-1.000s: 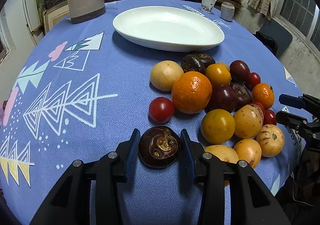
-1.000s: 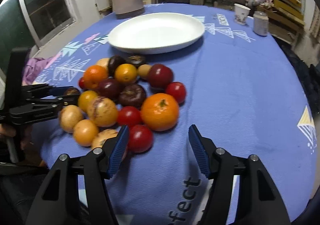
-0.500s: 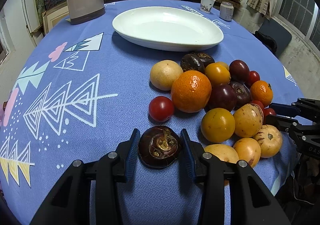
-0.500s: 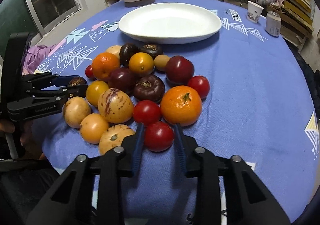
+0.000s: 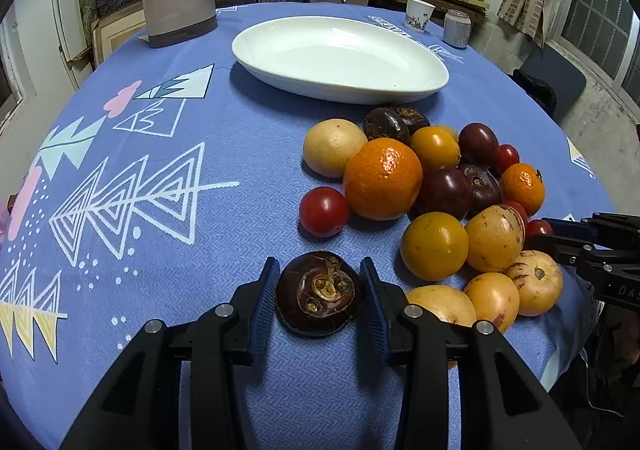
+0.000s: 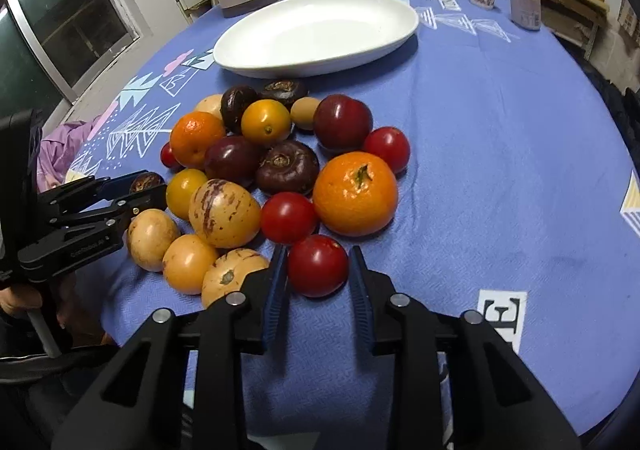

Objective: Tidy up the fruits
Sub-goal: 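Grasp a red cherry tomato with the right tool while the left tool lifts the dark fruit, then lower both held fruits onto the white plate and open both tools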

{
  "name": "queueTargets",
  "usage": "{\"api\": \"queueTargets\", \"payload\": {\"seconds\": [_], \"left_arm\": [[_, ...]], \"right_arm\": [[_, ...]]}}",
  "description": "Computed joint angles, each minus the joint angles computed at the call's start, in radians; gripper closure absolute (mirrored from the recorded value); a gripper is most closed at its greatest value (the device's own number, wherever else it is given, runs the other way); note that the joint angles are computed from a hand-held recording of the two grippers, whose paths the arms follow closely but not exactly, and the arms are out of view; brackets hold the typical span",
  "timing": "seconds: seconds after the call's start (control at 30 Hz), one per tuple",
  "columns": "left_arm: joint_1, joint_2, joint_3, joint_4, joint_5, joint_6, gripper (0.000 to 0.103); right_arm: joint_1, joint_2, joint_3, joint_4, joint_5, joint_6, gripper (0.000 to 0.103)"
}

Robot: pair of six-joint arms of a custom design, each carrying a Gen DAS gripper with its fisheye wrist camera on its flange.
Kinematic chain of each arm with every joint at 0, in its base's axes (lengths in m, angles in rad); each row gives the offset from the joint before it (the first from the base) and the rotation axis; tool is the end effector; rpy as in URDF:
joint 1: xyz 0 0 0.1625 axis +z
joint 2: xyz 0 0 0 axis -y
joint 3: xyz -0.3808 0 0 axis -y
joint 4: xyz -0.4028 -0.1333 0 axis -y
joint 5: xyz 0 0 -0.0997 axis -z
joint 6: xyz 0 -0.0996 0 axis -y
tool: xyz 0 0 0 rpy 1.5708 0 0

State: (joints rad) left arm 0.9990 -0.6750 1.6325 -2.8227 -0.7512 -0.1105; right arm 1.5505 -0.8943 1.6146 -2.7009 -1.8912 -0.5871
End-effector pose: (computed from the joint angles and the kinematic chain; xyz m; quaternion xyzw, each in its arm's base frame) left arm -0.1753 -0.6533 0.0349 0.1505 0.8966 -0.2586 0.3264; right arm 0.0883 -0.6722 0.1468 0.2391 -0.9371 0.1450 0.2091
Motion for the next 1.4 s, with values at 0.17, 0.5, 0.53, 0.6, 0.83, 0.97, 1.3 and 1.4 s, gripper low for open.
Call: {"api": "queueTargets", "payload": {"seconds": [0.17,0.5,0.53,0.6,0.83,0.97,1.3,1.4], "left_arm": [[0.005,-0.014,0.008,0.003,-0.025,-0.018,0.062],[-0.009,-0.035,0.033,-0.059,-0.034,0.027,0.062],[-0.014,-0.037,0.034,-0.066,-0.031,0.036,0.062],[-0.022,-0.038,0.031,-0.078,-0.02,0.058,0.062],[-0.029,0.021,-0.124,-0.089,-0.005,0.186,0.062],[-0.011,0.134,-0.341,-0.034,0.008,0.237,0.062],[0.08,0.386,-0.834,0.315,0.009,0.119,0.062],[0.088,0.402,-0.866,0.346,0.004,0.111,0.062]], "right_arm": [[-0.012,-0.026,0.022,-0.024,0.047,-0.01,0.073],[0.004,-0.062,0.061,-0.124,0.08,-0.112,0.073],[0.005,-0.061,0.058,-0.132,0.085,-0.119,0.073],[0.008,-0.059,0.048,-0.143,0.097,-0.131,0.073],[0.054,0.026,-0.114,-0.123,0.136,-0.188,0.073],[0.081,0.144,-0.306,-0.021,0.13,-0.183,0.072],[0.089,0.484,-0.827,0.302,-0.022,-0.111,0.072],[0.084,0.52,-0.881,0.328,-0.026,-0.105,0.072]]}}
